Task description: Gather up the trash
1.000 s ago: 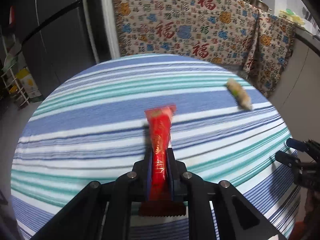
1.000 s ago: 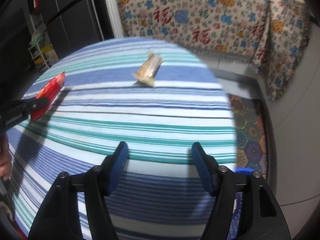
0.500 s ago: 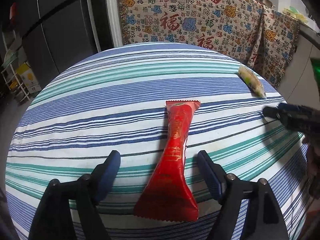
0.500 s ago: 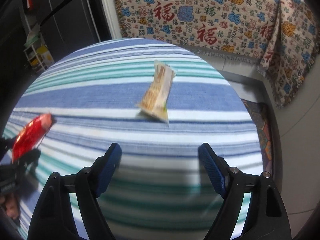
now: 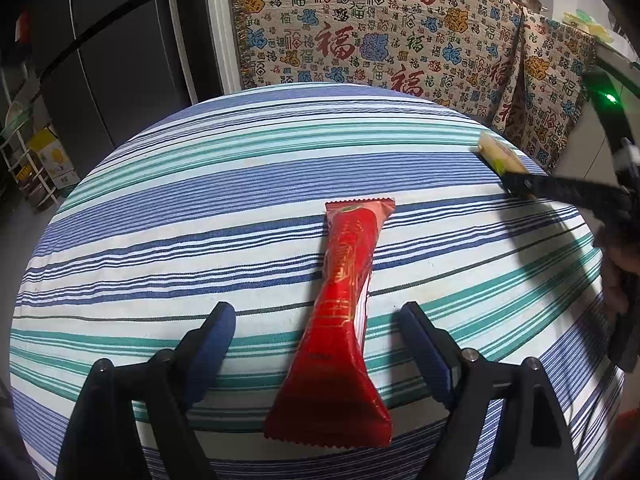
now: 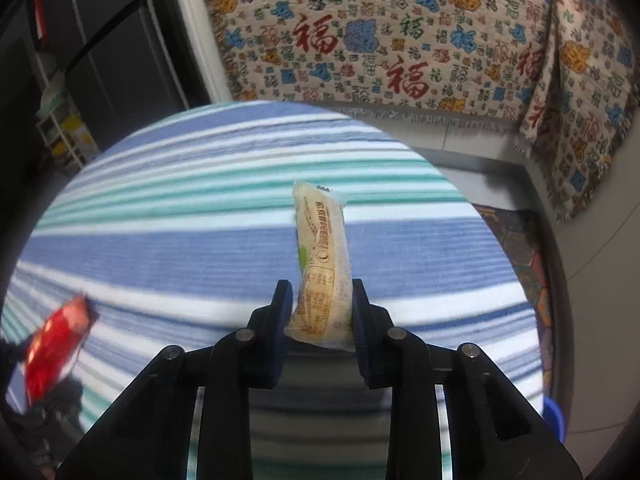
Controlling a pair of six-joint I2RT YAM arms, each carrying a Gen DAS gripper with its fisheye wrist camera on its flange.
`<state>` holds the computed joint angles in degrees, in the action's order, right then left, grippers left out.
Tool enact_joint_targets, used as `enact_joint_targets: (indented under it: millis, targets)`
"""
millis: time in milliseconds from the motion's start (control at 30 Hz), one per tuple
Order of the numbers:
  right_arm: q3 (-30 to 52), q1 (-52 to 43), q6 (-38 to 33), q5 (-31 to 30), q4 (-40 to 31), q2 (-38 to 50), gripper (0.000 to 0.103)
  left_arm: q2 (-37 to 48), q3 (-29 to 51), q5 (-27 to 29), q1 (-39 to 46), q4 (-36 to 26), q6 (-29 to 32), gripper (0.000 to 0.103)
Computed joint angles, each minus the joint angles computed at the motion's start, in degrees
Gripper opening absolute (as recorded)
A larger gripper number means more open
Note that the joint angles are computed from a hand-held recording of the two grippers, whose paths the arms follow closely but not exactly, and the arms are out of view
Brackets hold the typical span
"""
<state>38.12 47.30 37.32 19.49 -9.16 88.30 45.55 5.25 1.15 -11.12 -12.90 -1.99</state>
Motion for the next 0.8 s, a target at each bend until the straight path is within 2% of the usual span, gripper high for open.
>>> enact_joint_targets:
  millis: [133, 300, 400, 467, 533, 800]
  targets:
    - [-2.4, 5.4, 0.6, 0.9, -4.3, -4.3, 0.028, -0.2, -0.1, 0.0, -0.2, -0.2, -0.2, 0.088]
    - [-3.7, 20.9, 9.9, 6.5, -11.1, -7.1, 0.028, -0.4, 0.0, -0.2, -0.5, -0.4, -0.3, 0.088]
    - [-3.7, 28.5, 15.2, 8.1, -15.0, -8.2, 0.030, -2.0, 0.1, 1.3, 0.2, -2.5, 1.9, 0.088]
    - [-3.7, 31.6, 17.2, 8.4, -17.3, -9.1, 0.035, -4.2, 0.3, 2.2, 0.6, -5.5, 3.0, 0.088]
    - [-4.2, 33.0, 18.5, 8.7, -18.8, -10.1, 0.055, -5.7, 0.6, 2.5, 0.3, -8.1, 3.1, 0.088]
    - [-5.4, 31.3, 16.9, 9.0, -18.4, -13.9, 0.064, -7.1, 1.3, -0.3, -3.9, -10.2, 0.0, 0.087]
